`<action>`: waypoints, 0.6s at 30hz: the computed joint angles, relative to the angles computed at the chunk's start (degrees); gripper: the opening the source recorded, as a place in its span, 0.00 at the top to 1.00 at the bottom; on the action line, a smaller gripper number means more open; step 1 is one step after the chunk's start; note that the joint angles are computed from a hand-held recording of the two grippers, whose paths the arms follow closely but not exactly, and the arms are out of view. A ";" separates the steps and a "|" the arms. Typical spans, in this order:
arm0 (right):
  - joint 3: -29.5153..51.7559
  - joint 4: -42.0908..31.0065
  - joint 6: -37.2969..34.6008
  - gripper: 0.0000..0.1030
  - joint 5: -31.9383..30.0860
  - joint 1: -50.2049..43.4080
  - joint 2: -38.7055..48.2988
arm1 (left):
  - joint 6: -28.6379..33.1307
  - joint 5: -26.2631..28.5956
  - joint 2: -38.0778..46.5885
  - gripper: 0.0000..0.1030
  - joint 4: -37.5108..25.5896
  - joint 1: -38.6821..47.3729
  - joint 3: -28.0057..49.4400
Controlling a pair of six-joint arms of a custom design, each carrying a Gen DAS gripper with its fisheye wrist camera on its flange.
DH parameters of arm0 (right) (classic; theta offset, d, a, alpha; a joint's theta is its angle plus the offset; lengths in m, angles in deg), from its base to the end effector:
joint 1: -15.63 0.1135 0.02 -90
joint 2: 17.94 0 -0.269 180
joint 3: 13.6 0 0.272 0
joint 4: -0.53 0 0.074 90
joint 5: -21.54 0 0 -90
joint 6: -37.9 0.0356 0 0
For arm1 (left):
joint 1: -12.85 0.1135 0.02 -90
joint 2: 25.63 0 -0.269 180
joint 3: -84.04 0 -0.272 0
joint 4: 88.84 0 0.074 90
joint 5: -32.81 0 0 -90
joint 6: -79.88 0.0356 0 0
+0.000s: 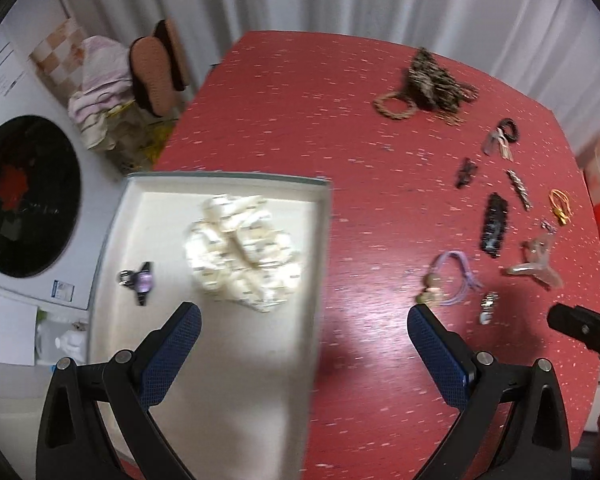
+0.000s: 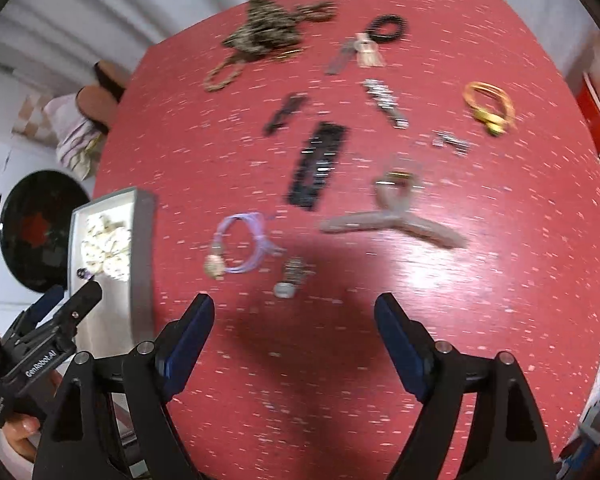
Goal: Organize jewelry
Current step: 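Move both open tools back over the remaining accessories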
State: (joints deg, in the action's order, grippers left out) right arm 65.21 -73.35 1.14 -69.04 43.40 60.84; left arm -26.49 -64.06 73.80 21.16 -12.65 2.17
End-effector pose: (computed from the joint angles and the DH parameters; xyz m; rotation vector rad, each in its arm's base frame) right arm 0.2389 0.1262 0.2722 0.6418 2.8493 0.2804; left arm 0.3367 -0.1559 0.2691 0.1949 2.7879 -0.0077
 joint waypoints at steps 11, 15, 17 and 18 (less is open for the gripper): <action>-6.73 -3.43 -7.82 0.00 -1.01 -11.83 -8.15 | -4.91 0.02 10.30 0.00 -1.77 -8.20 8.86; -7.40 -4.15 -12.99 0.00 -0.44 -15.38 -8.59 | -5.91 -0.27 12.84 0.00 -1.39 -8.56 9.72; -7.57 -3.92 -15.63 0.00 -0.09 -15.91 -8.42 | -6.33 0.25 13.85 0.00 -1.08 -8.33 9.75; -7.48 -3.60 -17.39 0.00 0.27 -15.94 -7.97 | -6.47 0.56 14.11 0.00 -0.60 -8.25 9.47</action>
